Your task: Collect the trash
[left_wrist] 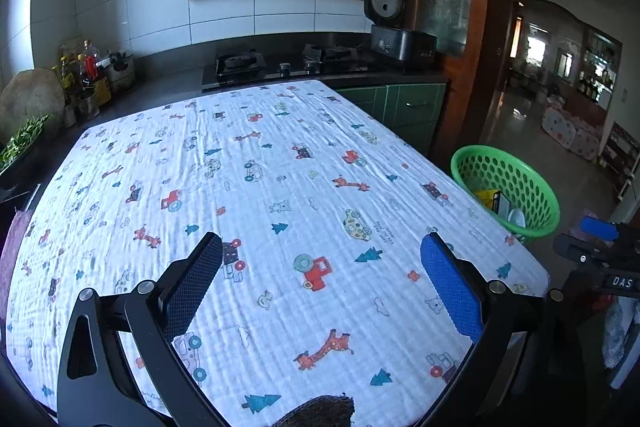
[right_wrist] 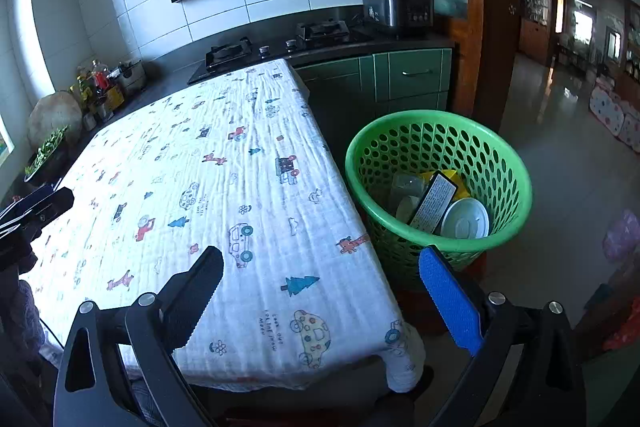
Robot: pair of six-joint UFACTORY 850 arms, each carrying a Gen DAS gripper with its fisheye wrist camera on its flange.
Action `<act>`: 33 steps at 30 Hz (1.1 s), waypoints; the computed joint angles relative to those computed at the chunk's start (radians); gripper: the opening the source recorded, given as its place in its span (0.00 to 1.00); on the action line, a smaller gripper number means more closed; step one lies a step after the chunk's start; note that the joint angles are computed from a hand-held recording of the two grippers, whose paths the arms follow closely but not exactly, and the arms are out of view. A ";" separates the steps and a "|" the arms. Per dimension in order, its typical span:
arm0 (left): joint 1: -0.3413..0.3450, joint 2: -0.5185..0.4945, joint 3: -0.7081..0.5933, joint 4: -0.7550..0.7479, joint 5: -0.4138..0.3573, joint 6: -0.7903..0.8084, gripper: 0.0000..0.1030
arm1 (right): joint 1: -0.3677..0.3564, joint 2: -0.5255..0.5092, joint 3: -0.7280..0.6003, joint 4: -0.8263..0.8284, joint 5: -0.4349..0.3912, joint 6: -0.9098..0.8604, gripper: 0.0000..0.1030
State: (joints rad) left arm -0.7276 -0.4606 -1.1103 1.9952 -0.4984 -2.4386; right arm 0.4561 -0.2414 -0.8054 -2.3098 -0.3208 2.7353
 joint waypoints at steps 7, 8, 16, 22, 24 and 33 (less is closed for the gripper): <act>-0.018 0.010 0.023 -0.006 -0.037 0.014 0.95 | 0.031 0.018 0.013 0.049 -0.037 -0.035 0.92; -0.022 0.010 0.025 -0.015 -0.048 0.024 0.95 | 0.032 0.020 0.016 0.042 -0.038 -0.025 0.92; -0.031 0.017 0.039 -0.013 -0.061 0.018 0.95 | 0.050 0.028 0.025 0.031 -0.047 -0.017 0.92; -0.038 0.024 0.047 0.004 -0.062 0.009 0.95 | 0.062 0.034 0.032 0.056 -0.064 -0.041 0.93; -0.040 0.028 0.052 0.009 -0.066 0.004 0.95 | 0.064 0.037 0.034 0.067 -0.068 -0.050 0.92; -0.048 0.037 0.057 0.010 -0.075 0.009 0.95 | 0.076 0.051 0.043 0.047 -0.084 -0.029 0.93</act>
State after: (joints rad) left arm -0.7755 -0.4241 -1.0531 2.0050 -0.5731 -2.4300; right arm 0.5317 -0.1904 -0.7622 -2.2625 -0.4052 2.7058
